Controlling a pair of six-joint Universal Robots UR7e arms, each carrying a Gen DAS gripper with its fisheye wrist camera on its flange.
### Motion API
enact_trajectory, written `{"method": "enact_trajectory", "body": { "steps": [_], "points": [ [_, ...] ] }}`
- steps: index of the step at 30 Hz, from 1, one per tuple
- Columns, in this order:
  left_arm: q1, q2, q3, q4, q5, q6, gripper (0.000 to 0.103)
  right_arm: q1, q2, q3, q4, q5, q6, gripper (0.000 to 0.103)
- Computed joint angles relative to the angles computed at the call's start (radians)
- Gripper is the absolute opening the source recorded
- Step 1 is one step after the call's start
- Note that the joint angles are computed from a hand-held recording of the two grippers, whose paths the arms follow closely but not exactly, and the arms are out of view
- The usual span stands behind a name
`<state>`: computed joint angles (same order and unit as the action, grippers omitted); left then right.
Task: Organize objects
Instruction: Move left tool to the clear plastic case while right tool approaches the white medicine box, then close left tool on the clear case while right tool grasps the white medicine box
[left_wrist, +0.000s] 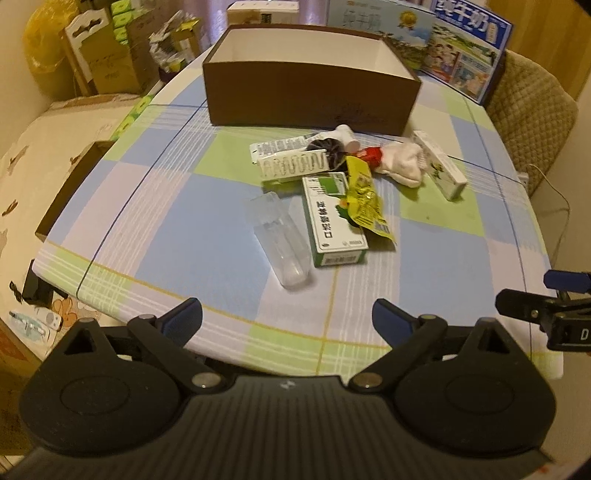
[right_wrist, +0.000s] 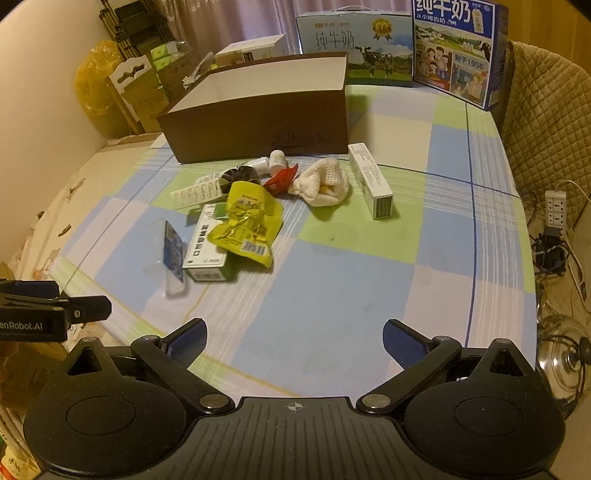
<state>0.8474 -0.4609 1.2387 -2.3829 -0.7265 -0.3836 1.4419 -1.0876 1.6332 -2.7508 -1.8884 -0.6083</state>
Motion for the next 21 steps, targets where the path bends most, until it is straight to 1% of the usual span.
{"method": "enact_trajectory", "body": {
  "steps": [3,8,9,11,16,20,21],
  "points": [
    [0.012,0.025,-0.038,0.008,0.000,-0.011,0.094,-0.010,0.023,-0.043,0.025,0.013,-0.013,0.097],
    [0.033,0.067,-0.107,0.037,-0.005,-0.043,0.087,-0.022,0.066,-0.116,0.055,0.022,-0.018,0.097],
    [0.037,0.076,-0.123,0.047,-0.008,-0.053,0.082,-0.024,0.075,-0.131,0.060,0.022,-0.020,0.097],
    [0.048,0.096,-0.161,0.073,-0.011,-0.080,0.078,-0.029,0.093,-0.161,0.075,0.022,-0.023,0.097],
    [0.072,0.154,-0.272,0.143,-0.009,-0.125,0.057,-0.041,0.127,-0.230,0.120,0.025,-0.023,0.097],
    [0.091,0.205,-0.377,0.204,-0.021,-0.165,0.053,-0.052,0.150,-0.280,0.150,0.025,-0.024,0.097],
    [0.094,0.219,-0.405,0.224,-0.016,-0.171,0.050,-0.054,0.155,-0.293,0.157,0.024,-0.025,0.097]
  ]
}}
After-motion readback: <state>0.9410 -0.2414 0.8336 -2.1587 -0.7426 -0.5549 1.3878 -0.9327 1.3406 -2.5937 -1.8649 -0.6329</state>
